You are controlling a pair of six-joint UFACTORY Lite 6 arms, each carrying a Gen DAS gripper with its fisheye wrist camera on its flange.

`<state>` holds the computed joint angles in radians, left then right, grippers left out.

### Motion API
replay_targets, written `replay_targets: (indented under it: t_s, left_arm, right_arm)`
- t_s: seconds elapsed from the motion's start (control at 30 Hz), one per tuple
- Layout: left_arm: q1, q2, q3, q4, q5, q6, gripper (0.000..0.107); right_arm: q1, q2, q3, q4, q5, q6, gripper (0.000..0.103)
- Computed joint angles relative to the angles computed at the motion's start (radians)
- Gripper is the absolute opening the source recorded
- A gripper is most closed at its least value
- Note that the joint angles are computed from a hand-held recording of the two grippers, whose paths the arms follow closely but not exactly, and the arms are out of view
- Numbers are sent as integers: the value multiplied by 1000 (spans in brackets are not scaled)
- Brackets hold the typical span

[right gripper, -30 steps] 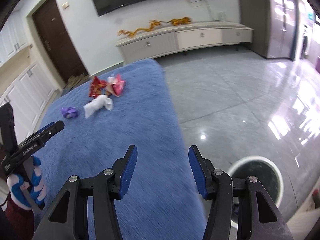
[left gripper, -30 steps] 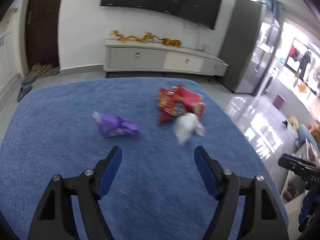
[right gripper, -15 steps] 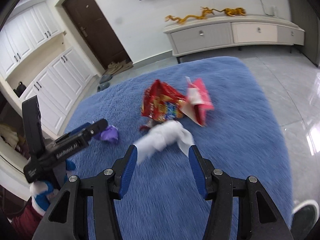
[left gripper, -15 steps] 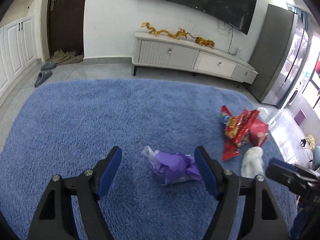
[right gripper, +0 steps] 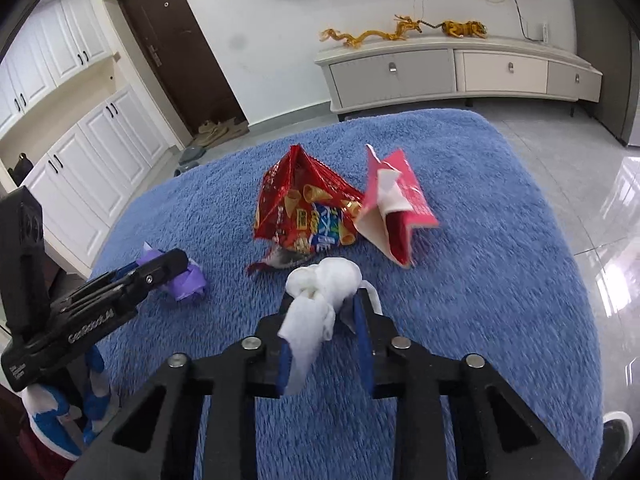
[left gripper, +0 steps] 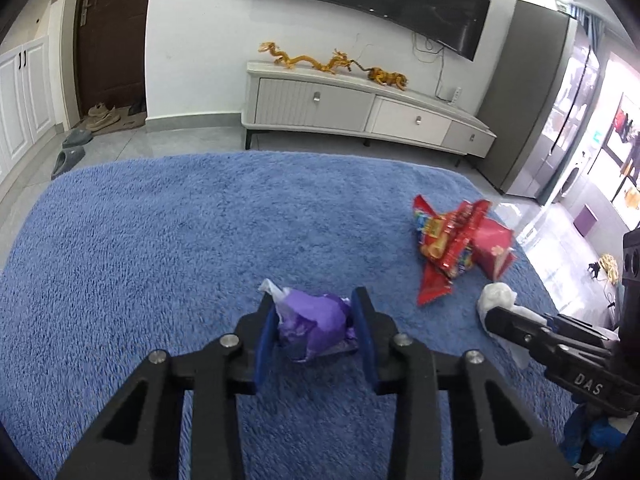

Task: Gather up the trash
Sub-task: 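Grasp the purple wrapper with the left gripper while the right grasps the white tissue, then carry both held items over the trash bin and open both grippers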

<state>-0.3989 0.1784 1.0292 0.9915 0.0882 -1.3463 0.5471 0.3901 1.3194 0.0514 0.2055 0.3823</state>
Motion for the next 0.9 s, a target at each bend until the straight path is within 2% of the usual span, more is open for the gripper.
replay_targets:
  t_s: [0.13, 0.23, 0.37, 0.4, 0.47, 0.63, 0.83, 0.9]
  left_arm:
    - [-47, -95, -78, 89, 5, -92, 31]
    - [-96, -179, -137, -4, 25, -13, 31]
    - [-232, -275, -189, 57, 120, -84, 31]
    - [-275, -298, -198, 68, 145, -101, 31]
    - [-344, -330, -203, 67, 181, -112, 31]
    - [-534, -364, -181, 83, 290, -169, 31]
    - [-728, -241, -34, 72, 398, -175, 30]
    - [-774, -181, 39, 53, 417, -155, 30]
  right_arm:
    - [20, -144, -158, -2, -35, -1, 23]
    - [45, -276, -284, 24, -43, -22, 23]
    - [73, -469, -451, -70, -25, 88, 22]
    - [75, -516, -485, -95, -11, 114, 18]
    - [91, -632, -565, -203, 30, 229, 18]
    - [131, -949, -730, -338, 178, 398, 18]
    - [178, -1340, -868, -385, 417, 462, 18]
    - [151, -1443, -896, -350, 481, 422, 18]
